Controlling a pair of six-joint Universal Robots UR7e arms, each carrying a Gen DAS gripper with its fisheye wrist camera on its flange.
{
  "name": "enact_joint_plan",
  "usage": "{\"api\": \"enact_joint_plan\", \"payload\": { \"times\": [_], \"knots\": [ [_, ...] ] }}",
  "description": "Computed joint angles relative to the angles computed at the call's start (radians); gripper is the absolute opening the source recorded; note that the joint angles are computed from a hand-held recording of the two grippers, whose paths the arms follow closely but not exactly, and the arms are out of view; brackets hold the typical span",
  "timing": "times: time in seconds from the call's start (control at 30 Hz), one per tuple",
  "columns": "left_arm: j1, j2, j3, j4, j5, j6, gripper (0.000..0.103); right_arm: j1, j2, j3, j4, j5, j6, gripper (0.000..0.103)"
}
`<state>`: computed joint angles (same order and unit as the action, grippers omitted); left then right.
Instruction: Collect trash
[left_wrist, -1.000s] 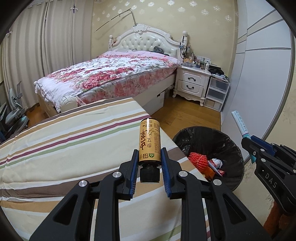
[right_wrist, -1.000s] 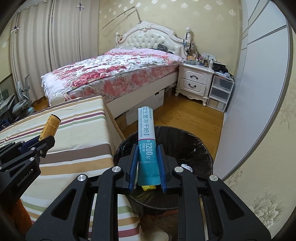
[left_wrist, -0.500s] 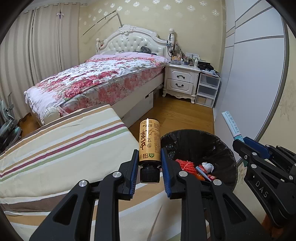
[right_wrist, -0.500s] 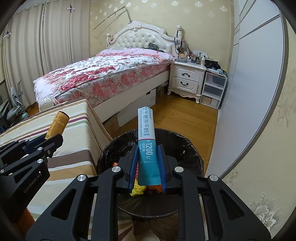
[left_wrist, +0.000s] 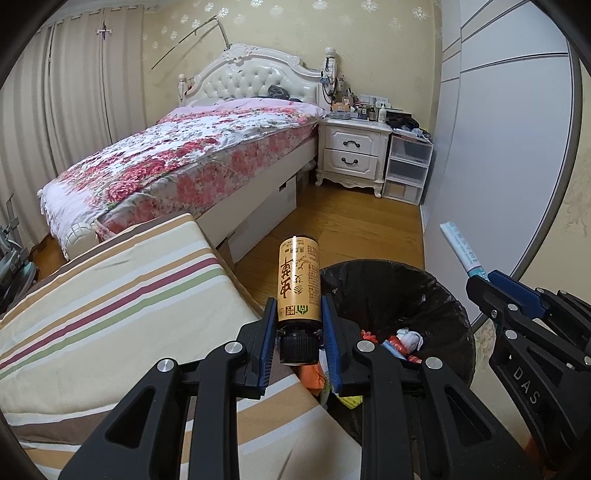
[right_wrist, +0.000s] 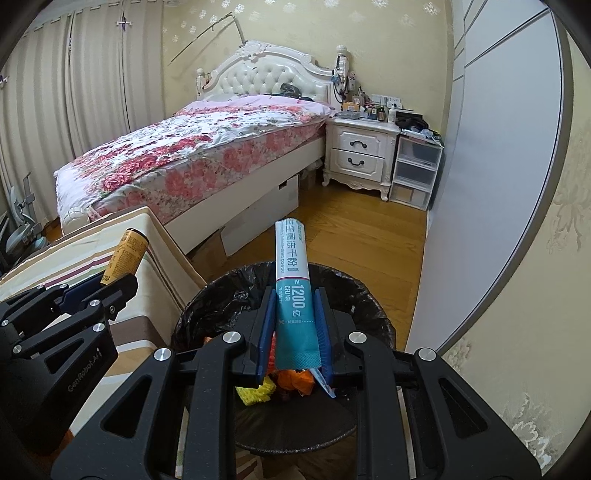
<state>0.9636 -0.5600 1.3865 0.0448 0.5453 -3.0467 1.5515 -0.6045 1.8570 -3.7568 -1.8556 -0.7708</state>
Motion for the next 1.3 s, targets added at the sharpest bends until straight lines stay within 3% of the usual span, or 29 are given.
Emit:
{"api": "enact_joint_plan", "payload": {
  "times": [0.47,0.53,0.6,0.9,0.97,1.3],
  "knots": [
    [0.043,0.104,-0.168,0.127,0.002,-0.004,0.025,-0.023,0.017,-0.061,0.051,-0.018,0.035,0.021],
    [0.045,0.116,-0.184,0.151,0.005,-0.02,0.029,-0.026,0.018,-0.063,0.045,-0.019,0.036,0.025],
    [0.042,0.117,-0.18,0.14,-0.004,-0.021,0.049,-0.029,0.017,-0.063,0.044,-0.02,0.04,0.031],
    [0.031,0.097,-0.146,0.088,-0.026,-0.023,0.071,-0.035,0.017,-0.058,0.002,-0.022,0.043,0.058],
    [0.031,0.086,-0.133,0.071,-0.033,-0.017,0.073,-0.035,0.02,-0.058,-0.016,-0.024,0.04,0.065],
    [0.012,0.012,-0.003,-0.062,-0.071,0.011,0.077,-0.022,0.028,-0.028,-0.079,-0.037,0.003,0.078]
  ]
}}
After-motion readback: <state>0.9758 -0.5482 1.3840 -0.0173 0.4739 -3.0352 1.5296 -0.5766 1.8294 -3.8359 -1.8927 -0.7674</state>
